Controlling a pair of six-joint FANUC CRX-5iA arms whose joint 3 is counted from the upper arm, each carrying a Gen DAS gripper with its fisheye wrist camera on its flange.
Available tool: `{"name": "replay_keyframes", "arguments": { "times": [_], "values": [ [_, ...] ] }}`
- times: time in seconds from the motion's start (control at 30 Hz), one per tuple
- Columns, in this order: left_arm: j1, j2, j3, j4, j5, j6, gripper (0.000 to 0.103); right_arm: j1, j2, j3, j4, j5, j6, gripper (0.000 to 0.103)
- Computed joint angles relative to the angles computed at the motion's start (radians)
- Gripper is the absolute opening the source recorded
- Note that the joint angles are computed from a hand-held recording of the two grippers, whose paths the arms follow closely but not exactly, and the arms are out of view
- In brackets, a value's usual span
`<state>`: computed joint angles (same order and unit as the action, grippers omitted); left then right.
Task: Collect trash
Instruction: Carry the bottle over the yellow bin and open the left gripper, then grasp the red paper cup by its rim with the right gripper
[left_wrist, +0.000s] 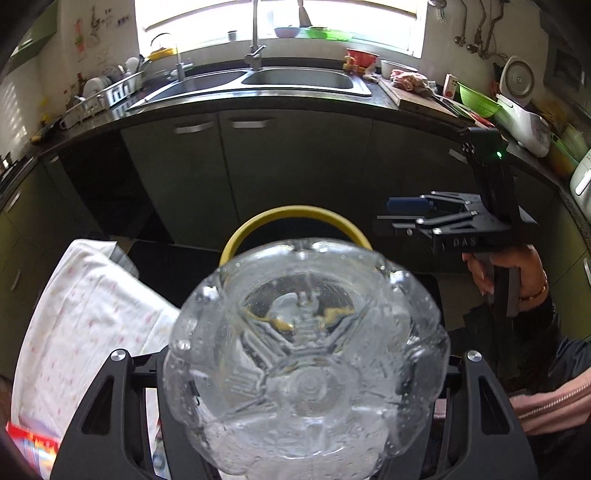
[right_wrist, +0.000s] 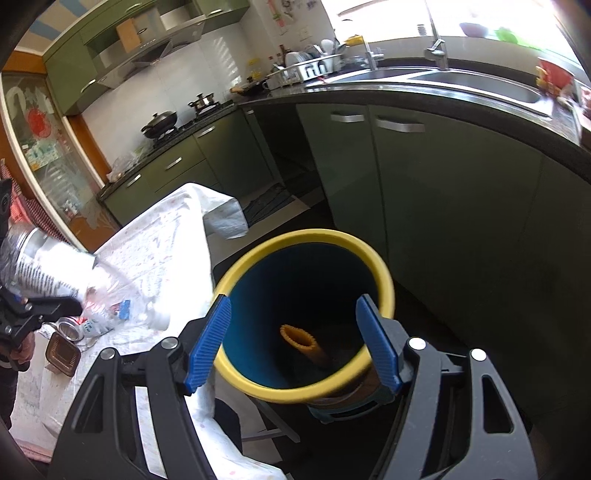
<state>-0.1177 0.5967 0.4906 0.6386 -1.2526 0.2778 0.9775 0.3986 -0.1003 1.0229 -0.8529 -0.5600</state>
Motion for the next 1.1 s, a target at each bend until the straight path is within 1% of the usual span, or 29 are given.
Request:
{"name": "replay_keyframes", "arguments": {
  "times": [0.07,0.23,0.37,0.53,0.57,0.6,0.67,0.73,0.77,0.87,0.93,0.97,1.03,1.1],
  "values": [
    [-0.029,0.030,0.035,-0.005,-0.002,0.024,0.063,0.000,-0.019,-0.035,0.007,0.003,-0.033,0.067],
    [-0.099,0.112,0.131,-0.041,0.028,0.124,0.063,-0.009,-0.057,-0.111,0.014,0.021,-0.099,0.067],
    [-0.140,0.194,0.238,-0.086,0.023,0.211,0.063,-0.021,-0.078,-0.156,0.025,0.047,-0.133,0.067],
    [-0.174,0.257,0.324,-0.128,0.013,0.271,0.063,-0.033,-0.088,-0.189,0.041,0.072,-0.163,0.067],
    [-0.179,0.263,0.332,-0.134,0.018,0.276,0.064,-0.034,-0.089,-0.193,0.042,0.074,-0.166,0.067],
    [-0.183,0.259,0.323,-0.138,0.037,0.278,0.071,-0.036,-0.088,-0.193,0.041,0.075,-0.166,0.067],
    [-0.184,0.253,0.307,-0.126,0.058,0.277,0.079,-0.039,-0.089,-0.195,0.041,0.078,-0.167,0.067],
    [-0.185,0.257,0.317,-0.124,0.052,0.289,0.079,-0.038,-0.088,-0.193,0.036,0.074,-0.164,0.067],
    [-0.183,0.250,0.308,-0.123,0.056,0.287,0.079,-0.037,-0.087,-0.189,0.032,0.070,-0.159,0.067],
    [-0.166,0.192,0.225,-0.105,0.092,0.260,0.081,-0.031,-0.081,-0.170,0.021,0.057,-0.141,0.067],
    [-0.141,0.122,0.120,-0.056,0.131,0.220,0.084,-0.026,-0.073,-0.147,0.010,0.046,-0.113,0.067],
    [-0.127,0.079,0.057,-0.034,0.164,0.193,0.087,-0.023,-0.069,-0.135,0.004,0.041,-0.095,0.067],
    [-0.099,0.006,-0.046,0.000,0.217,0.144,0.088,-0.019,-0.050,-0.087,-0.019,0.026,-0.036,0.067],
    [-0.061,-0.070,-0.146,0.022,0.267,0.118,0.088,-0.019,-0.032,-0.039,-0.035,0.018,0.025,0.067]
  ]
}}
